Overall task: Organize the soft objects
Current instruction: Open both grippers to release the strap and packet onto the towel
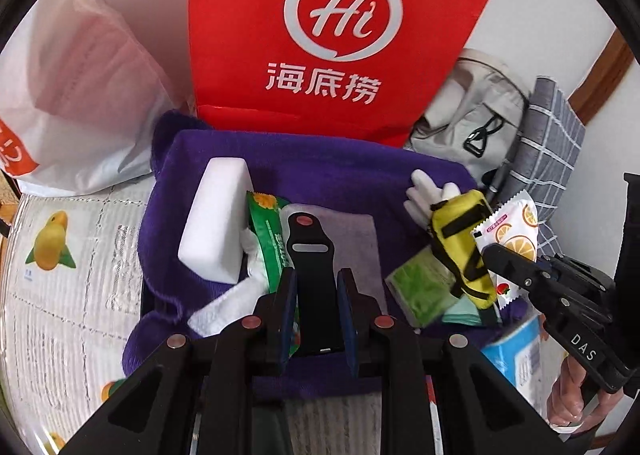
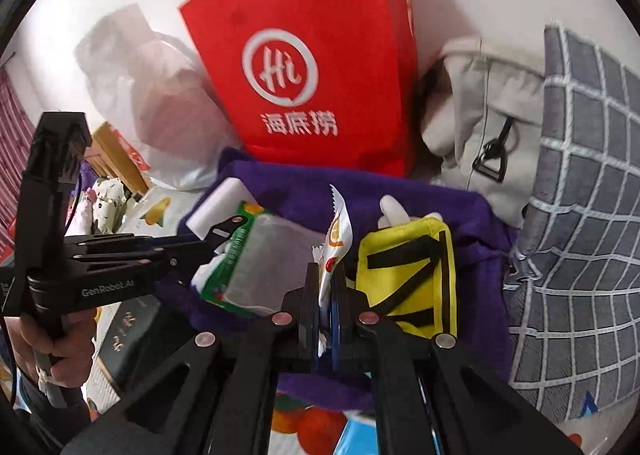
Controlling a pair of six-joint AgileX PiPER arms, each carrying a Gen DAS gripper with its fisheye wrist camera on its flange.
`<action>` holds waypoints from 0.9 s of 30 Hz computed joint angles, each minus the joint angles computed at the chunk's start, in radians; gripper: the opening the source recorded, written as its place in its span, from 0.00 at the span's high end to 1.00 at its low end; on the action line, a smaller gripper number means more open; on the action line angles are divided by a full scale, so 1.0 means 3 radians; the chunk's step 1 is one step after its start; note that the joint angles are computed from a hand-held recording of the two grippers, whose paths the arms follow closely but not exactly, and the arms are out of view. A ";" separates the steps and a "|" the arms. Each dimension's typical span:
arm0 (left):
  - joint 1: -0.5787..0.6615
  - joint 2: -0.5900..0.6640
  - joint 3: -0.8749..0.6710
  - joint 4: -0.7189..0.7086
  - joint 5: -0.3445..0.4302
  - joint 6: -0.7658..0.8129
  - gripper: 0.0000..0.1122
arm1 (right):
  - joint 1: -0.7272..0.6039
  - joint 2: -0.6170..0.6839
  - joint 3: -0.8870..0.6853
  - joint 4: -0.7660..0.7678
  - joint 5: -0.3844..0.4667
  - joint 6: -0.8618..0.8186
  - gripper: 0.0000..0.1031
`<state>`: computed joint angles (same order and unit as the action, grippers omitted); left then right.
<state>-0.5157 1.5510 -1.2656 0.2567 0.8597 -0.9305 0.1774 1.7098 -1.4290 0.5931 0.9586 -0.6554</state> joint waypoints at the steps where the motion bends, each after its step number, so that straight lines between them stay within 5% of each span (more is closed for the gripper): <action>1: 0.0023 0.0031 -0.0020 -0.0024 0.0002 0.0044 0.82 | -0.0005 0.0035 -0.0013 0.0021 -0.0011 -0.0010 0.96; 10: 0.0137 0.0145 -0.0052 -0.0165 -0.0040 0.0237 0.82 | 0.0025 0.0352 -0.0238 -0.0244 0.0099 0.0167 0.89; 13: 0.0133 0.0144 -0.0060 -0.0133 -0.0045 0.0216 0.82 | 0.0024 0.0338 -0.0230 -0.0315 0.0026 0.0242 0.82; 19: 0.0097 0.0031 -0.0021 -0.0027 0.0024 0.0092 0.74 | 0.0030 0.0151 -0.0128 -0.0557 -0.0215 0.0356 0.46; 27: -0.0281 -0.0339 0.0124 0.0314 0.0332 -0.0430 0.57 | 0.0032 -0.0333 0.0127 -0.0806 -0.0333 0.0629 0.40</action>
<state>-0.6001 1.4494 -1.2285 0.3510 0.9592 -1.0595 0.1870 1.6100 -1.3909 0.3511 0.8588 -0.4668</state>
